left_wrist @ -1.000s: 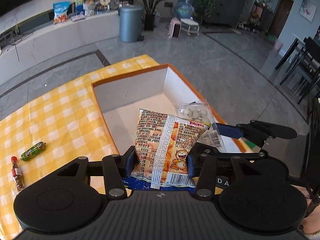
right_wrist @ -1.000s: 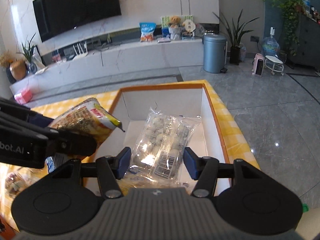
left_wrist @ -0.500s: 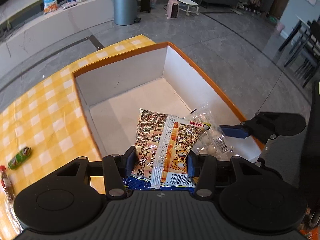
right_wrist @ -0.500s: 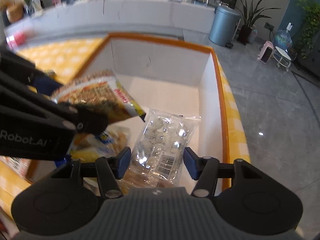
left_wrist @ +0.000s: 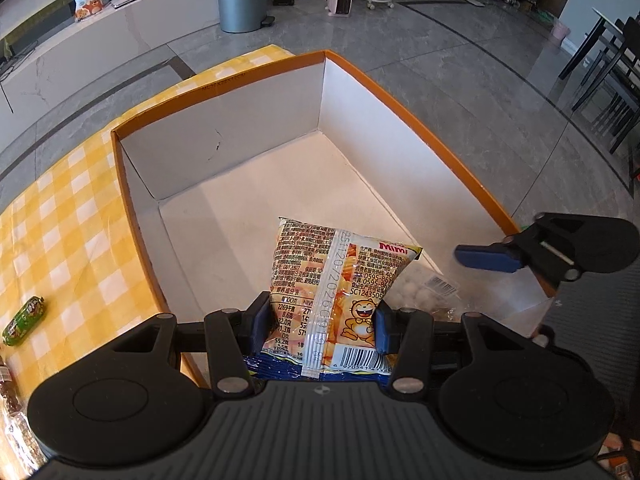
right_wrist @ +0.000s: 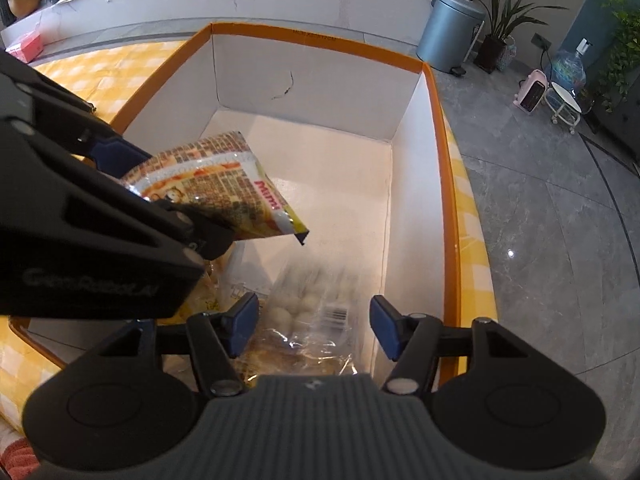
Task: Organize snacks
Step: 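Carry both packs into the orange box and open both tools to release them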
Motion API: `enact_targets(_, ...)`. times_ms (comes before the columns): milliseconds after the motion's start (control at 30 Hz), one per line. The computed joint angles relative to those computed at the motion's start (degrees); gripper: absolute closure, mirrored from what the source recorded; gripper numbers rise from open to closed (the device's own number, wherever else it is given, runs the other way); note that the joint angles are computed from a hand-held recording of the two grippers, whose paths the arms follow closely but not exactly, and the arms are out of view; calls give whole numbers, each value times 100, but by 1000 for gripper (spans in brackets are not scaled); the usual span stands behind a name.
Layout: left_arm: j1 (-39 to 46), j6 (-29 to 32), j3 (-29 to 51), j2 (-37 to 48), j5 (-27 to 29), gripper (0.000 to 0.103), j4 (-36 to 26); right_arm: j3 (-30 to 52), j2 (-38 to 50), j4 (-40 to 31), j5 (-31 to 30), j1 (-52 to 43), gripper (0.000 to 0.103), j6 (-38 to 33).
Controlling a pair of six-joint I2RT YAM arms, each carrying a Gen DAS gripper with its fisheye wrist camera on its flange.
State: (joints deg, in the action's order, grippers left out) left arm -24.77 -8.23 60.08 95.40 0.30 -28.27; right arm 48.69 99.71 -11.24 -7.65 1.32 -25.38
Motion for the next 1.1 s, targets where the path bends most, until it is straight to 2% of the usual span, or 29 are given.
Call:
enact_targets(133,-120,57,162,211,-178,47,-19,-214,-148,180,-100,-59,37,52)
enact_targets(267,-251,85,327,462,-322,47,-113,-401,-323,366,-231,-172,28,62)
enact_targets(433,-359,153,429,673,-461,45,-210,-408,-332,360,-281,-231,27,30)
enact_targets(600,-387,239,386,630,-601,36,-223,-404,-286,421,-200,-175,25,47)
enact_targets(700,-352,232,329,524,-586,29,-185,-409,-322,404,-164,-134,24,45)
enact_targets(867,-343,194,132,135,-601,28,-159,-528,-506,430,-36,-48,22,-19)
enact_targets(1100,-422,77,-424,-865,-745,28,-41,-697,-938,325,12,28,20,135)
